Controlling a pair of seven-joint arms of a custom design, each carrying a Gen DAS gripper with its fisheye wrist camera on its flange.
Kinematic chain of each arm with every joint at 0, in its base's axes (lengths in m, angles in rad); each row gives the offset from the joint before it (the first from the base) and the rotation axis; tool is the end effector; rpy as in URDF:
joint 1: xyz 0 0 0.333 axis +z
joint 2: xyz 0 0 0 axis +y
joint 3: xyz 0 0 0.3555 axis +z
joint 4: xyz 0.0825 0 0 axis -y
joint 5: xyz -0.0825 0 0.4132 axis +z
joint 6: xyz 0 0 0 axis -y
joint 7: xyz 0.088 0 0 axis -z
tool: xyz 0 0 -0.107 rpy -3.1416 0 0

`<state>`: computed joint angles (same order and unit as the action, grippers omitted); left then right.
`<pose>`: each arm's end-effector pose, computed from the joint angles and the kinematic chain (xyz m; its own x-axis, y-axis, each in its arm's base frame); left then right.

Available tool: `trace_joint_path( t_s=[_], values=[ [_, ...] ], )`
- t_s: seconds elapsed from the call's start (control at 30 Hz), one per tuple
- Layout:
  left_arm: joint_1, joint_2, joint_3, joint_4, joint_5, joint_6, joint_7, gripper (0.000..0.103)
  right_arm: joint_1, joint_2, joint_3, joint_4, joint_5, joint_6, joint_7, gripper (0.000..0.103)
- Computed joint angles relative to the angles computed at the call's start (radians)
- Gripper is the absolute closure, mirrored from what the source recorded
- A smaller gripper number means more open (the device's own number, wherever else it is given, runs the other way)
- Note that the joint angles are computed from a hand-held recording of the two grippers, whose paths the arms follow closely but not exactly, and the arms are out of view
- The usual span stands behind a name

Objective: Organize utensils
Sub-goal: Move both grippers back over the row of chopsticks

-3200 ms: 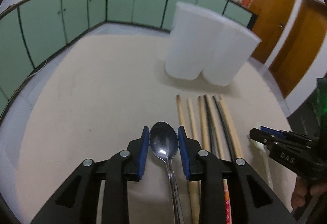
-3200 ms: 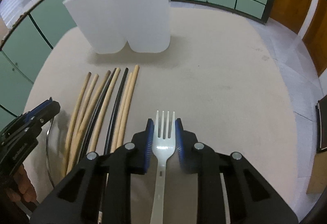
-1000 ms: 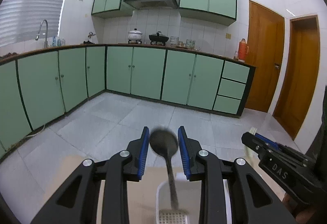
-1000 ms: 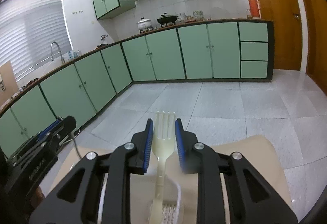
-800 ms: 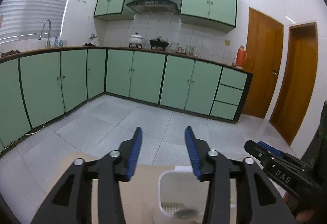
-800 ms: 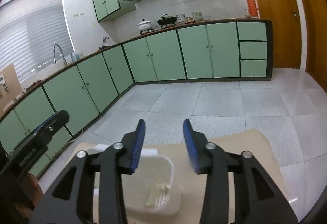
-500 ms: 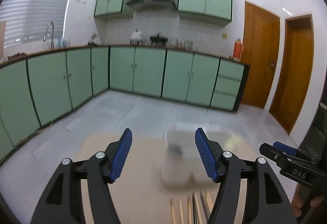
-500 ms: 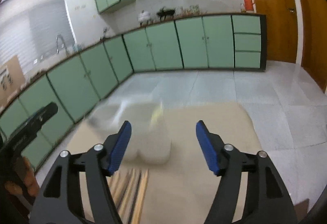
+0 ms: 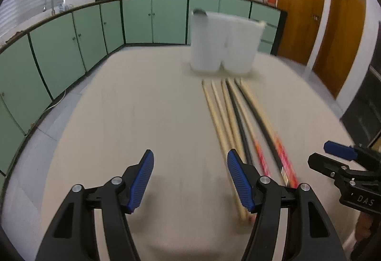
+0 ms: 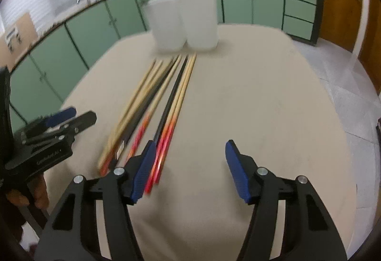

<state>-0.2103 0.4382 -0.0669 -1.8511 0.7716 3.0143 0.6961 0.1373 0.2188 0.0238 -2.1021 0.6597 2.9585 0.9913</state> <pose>0.6745 -0.2395 0.3746 -0.1317 -0.9905 0.0382 -0.7208 0.0692 -0.6897 0.6394 0.0616 0.3967 0.1716 -0.9756 -0.1370 -0.7853 -0.0515 -0.6170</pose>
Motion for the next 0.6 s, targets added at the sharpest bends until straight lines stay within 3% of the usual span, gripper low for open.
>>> trace_joint_path(
  t_s=[0.1,0.2,0.33,0.6],
  values=[
    [0.018,-0.012,-0.027,-0.034,-0.032,-0.009,0.011,0.04,0.008,-0.015,-0.008,-0.031,-0.026,-0.025,0.008,0.046],
    [0.009,-0.02,-0.02,-0.053,-0.034,-0.014,-0.003,0.04,0.019,-0.017,-0.013,-0.045,-0.052,-0.024,0.026,0.047],
    [-0.012,-0.031,0.003,-0.075,-0.005,0.005,-0.034,0.04,0.037,-0.013,-0.024,-0.057,-0.098,0.012,0.045,0.047],
    [-0.012,-0.034,-0.004,-0.079,0.007,0.003,-0.035,0.04,0.1,-0.016,-0.077,-0.095,-0.238,0.076,0.149,0.049]
  ],
)
